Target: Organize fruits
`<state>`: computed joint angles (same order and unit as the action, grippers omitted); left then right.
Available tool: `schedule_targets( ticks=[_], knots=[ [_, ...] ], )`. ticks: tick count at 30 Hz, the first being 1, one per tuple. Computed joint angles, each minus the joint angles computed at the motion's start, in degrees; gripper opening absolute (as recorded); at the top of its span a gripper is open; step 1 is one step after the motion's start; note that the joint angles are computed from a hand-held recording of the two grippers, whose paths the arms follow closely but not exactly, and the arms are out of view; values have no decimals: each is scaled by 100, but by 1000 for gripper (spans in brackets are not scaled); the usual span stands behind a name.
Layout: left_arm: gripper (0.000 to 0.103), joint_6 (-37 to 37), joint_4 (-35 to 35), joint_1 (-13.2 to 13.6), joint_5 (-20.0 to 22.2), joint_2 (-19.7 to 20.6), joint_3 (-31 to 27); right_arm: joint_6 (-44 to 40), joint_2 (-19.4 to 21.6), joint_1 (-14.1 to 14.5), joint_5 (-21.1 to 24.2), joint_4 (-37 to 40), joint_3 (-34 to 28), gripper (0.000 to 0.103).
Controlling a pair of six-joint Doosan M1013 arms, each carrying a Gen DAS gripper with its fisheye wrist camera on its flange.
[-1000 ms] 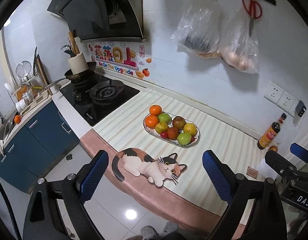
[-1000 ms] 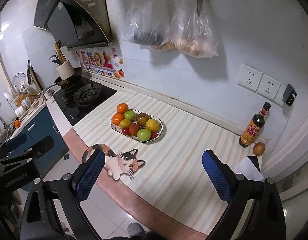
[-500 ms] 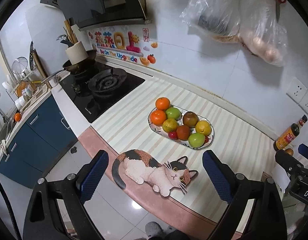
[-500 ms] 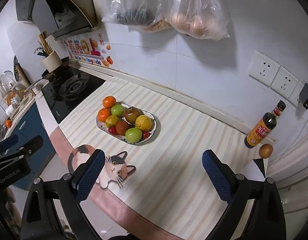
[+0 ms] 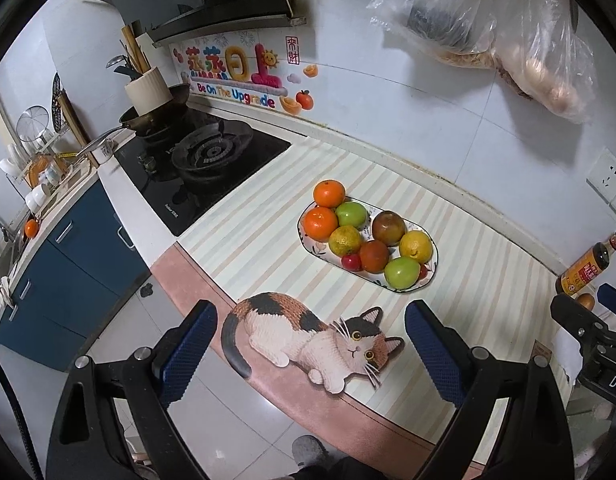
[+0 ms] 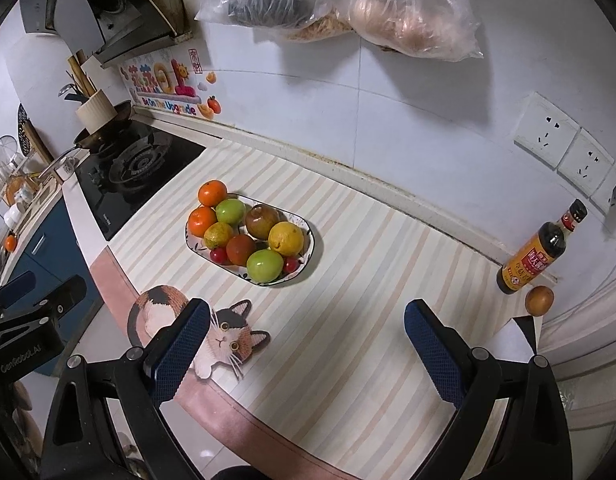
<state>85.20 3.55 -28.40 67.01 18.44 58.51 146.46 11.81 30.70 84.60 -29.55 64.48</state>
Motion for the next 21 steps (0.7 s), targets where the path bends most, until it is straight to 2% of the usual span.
schedule_targets(
  ticks=[21],
  knots=[
    [96,89,-171,-12,-31,-60,44,-3,62,49,39,12,-115,100]
  ],
)
